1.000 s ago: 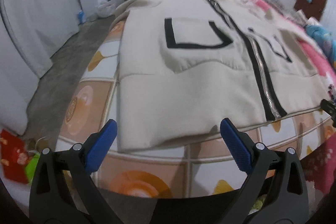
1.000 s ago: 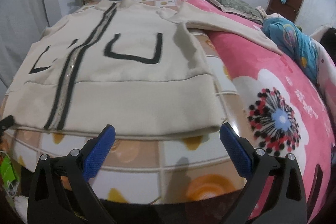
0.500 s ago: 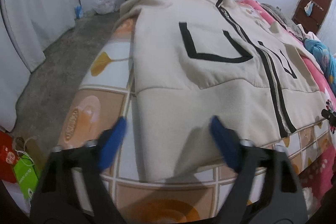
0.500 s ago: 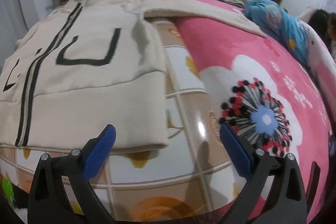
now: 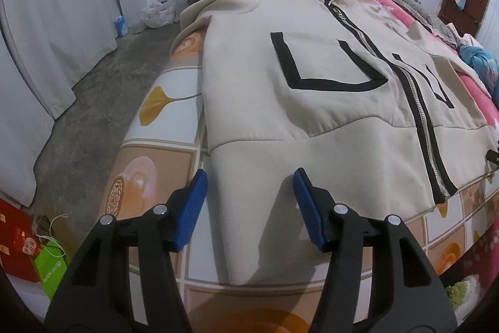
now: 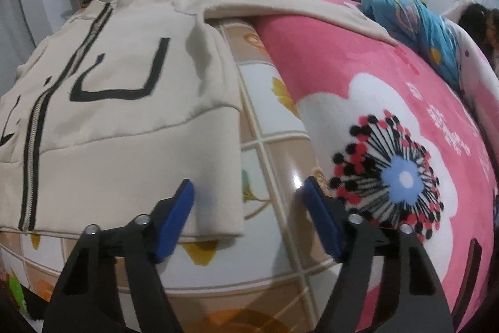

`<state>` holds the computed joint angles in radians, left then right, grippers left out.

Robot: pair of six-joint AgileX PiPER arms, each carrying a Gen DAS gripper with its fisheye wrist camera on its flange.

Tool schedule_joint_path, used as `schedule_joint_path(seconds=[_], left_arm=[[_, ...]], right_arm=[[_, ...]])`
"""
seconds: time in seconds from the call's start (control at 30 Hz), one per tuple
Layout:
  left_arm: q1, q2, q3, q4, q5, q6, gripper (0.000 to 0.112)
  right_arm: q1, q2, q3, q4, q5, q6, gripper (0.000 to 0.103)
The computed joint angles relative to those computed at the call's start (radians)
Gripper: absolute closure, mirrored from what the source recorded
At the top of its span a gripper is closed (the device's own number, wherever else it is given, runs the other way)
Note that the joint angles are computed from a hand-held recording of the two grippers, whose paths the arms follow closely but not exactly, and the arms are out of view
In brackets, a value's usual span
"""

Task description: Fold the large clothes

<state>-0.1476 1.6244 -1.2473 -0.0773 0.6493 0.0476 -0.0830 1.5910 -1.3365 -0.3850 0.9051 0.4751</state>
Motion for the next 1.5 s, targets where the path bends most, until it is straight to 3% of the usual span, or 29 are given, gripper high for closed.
schedule_joint_path(seconds=[0.17,0.27,0.43,0.53,0.73,0.97,1.3,1.5], left_arm=[[-0.011,0.000,0.001,0.027,-0.006,-0.028,0.058],[-0.021,-0.007,0.010,0.033,-0.015,-0.036,0.065],[-0.057,-0.020,0.030,0.140,-0.045,-0.097,0.087],[-0.077,-0.027,0.036,0.216,-0.049,-0.131,0.102],[-0.076,-0.093,0.069,0.248,-0.054,-0.115,0.108],[-0.030,-0.188,0.127,0.153,-0.011,0.012,0.108],[0.030,-0.399,0.279,0.092,0.133,0.084,0.106],[0.203,-0.363,0.252,-0.152,0.208,0.265,0.096]], right_arm=[[0.029,0.034,-0.026,-0.027,0.004,-0.004,0.050],[0.031,0.057,-0.050,-0.005,0.016,-0.039,0.060],[0.026,0.072,-0.075,0.045,0.019,-0.102,0.089],[0.026,0.063,-0.077,0.059,0.017,-0.122,0.094],[0.019,-0.015,-0.038,0.100,0.003,-0.168,0.095],[0.018,-0.127,0.057,0.143,0.018,-0.215,0.095],[-0.001,-0.365,0.223,0.259,0.193,-0.339,0.094],[-0.076,-0.356,0.203,0.355,0.254,-0.428,0.080]])
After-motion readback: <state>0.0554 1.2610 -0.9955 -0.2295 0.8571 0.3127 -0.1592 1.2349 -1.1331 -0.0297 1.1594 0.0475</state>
